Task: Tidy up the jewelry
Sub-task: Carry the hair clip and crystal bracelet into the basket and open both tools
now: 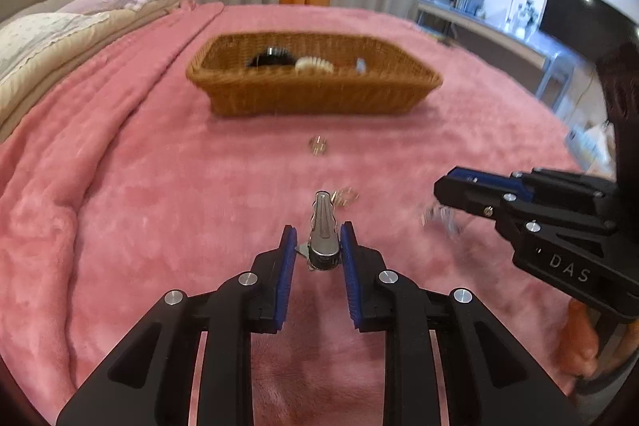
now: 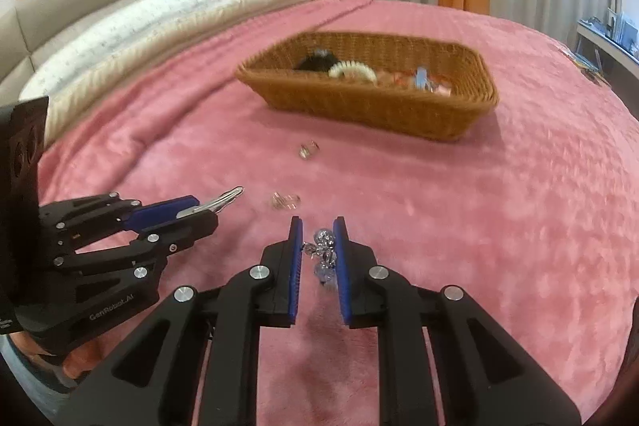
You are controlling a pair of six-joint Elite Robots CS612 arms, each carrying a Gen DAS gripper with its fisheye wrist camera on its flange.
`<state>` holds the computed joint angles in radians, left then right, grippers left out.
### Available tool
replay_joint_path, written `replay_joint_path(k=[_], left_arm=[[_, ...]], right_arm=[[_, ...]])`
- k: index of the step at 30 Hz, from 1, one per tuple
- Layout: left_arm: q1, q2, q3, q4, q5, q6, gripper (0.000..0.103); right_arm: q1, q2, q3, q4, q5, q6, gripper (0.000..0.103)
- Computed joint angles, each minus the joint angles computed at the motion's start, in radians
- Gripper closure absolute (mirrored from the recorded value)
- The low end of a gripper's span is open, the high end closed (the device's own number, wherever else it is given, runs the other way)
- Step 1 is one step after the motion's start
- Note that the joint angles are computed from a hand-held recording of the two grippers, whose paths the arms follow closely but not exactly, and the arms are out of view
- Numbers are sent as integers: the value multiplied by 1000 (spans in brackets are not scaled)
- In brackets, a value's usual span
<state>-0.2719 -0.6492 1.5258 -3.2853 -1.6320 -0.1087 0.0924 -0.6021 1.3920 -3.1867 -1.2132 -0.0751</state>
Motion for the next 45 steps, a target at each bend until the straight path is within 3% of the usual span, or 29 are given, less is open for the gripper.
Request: replay_joint_path(k=[7,14,17,22,26,30,36,39,40,41,42,43,45], left_arm=[[7,-41,-1,-75,-22,-6,82],[8,-36,-101,-100,-14,37,82],[11,-4,-180,-80,-15,35,82],[25,93,-344,-33,-54,-14,82],[33,164,-443,9,-72,-55,82],[44,223,-519,68,-92,-81,82],[57,263,-577,153,-109,-105,82],[64,266,-581,152,-137,-127,81],[65,265,-579,148,-142,-132,81],[66,265,-577,140,-145,-138,73],[68,263,-573,134,-149,-148,58],[68,261,-566,120,-145,-154,55],[68,257,-556,100,-140,-148,55]], right_arm=[[-22,-44,17,-82,44,80,90],[-26,-26,-114,-63,-10,101,90],[-25,15,-213,-27,-13,113,90],[-23,105,-379,39,-23,149,90],[-18,190,-522,155,-62,171,90],[-22,259,-621,233,-53,193,90],[-28,303,-695,357,-31,205,90],[-31,305,-691,361,-17,214,89],[-30,303,-686,353,-24,217,87],[-31,301,-680,345,-29,223,77],[-32,298,-672,333,-28,236,68],[-34,299,-671,320,-24,248,50],[-38,291,-650,293,-11,257,49]])
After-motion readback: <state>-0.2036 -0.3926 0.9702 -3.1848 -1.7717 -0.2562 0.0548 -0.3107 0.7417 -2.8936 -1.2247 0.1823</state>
